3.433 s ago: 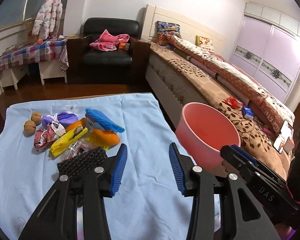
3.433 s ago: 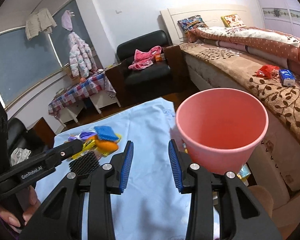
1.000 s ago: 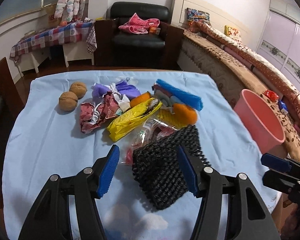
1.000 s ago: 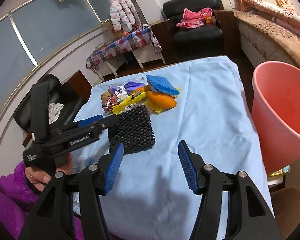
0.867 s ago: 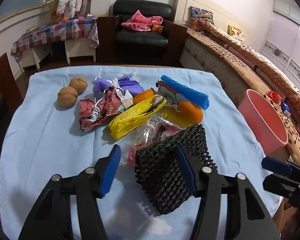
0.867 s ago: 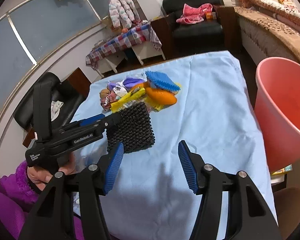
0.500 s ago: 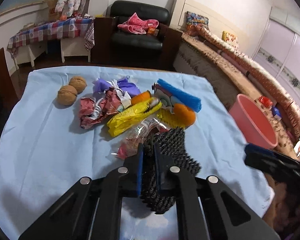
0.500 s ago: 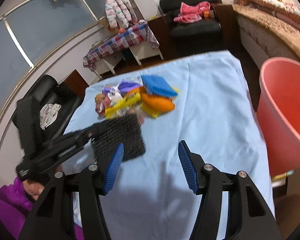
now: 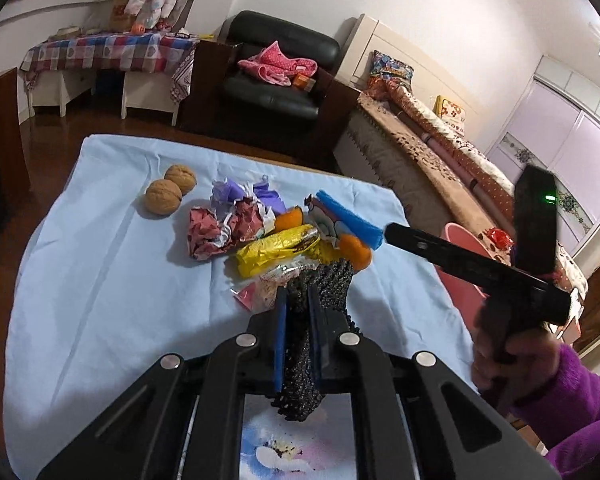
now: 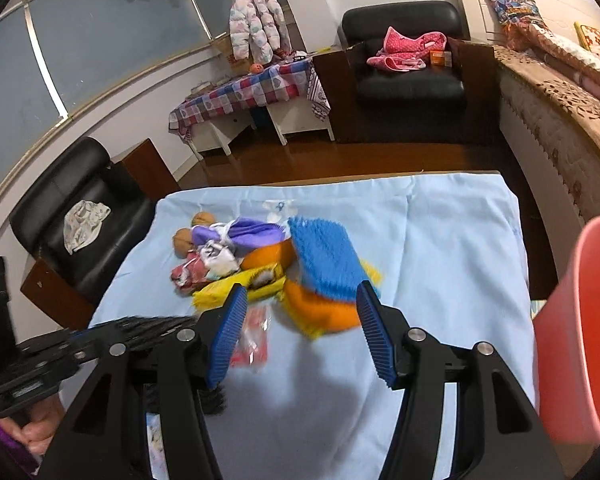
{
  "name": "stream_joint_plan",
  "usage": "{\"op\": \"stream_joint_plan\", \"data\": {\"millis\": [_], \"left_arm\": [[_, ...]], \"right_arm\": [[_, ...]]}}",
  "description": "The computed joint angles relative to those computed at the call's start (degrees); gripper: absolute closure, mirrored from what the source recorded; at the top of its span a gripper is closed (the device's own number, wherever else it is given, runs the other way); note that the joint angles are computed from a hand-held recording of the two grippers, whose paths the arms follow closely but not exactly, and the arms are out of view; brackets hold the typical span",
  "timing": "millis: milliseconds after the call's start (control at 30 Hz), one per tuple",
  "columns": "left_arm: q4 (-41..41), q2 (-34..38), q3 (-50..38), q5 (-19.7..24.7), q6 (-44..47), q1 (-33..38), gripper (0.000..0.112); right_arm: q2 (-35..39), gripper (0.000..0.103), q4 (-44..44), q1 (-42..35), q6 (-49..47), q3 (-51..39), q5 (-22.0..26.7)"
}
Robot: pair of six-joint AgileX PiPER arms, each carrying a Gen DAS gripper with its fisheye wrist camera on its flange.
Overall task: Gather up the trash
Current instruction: 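Grasp the blue brush with the right tool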
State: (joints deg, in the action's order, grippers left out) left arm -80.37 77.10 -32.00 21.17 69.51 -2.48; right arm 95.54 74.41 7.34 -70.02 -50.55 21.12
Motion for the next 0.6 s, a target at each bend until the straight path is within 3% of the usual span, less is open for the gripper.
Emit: {"op": "stream_joint_plan", "data": {"millis": [133,200,333,600], "left_arm": [[3.0,-1.5,-0.3,1.0,-2.7,1.2,0.104],[3.2,-1.8,-0.1,1.4,-2.6,1.8,0.104],[4.8,-2.6,0.0,1.8,-4.7,2.2,0.104],[8.2,-3.9,-0.9,1.9,-9.5,0.9,0.104]], "right_arm": [[2.9,0.046,-2.5,1.7,2.5,-2.4,-3.3],[4.4,0.058,-4.7,2.2,4.5,-3.6,-3.2],[5.3,0.094,-7.8,1.9,7.8,-4.1,-1.9],[-3.2,0.096,4.4,-4.0,-2.7,4.0,4.0]]}}
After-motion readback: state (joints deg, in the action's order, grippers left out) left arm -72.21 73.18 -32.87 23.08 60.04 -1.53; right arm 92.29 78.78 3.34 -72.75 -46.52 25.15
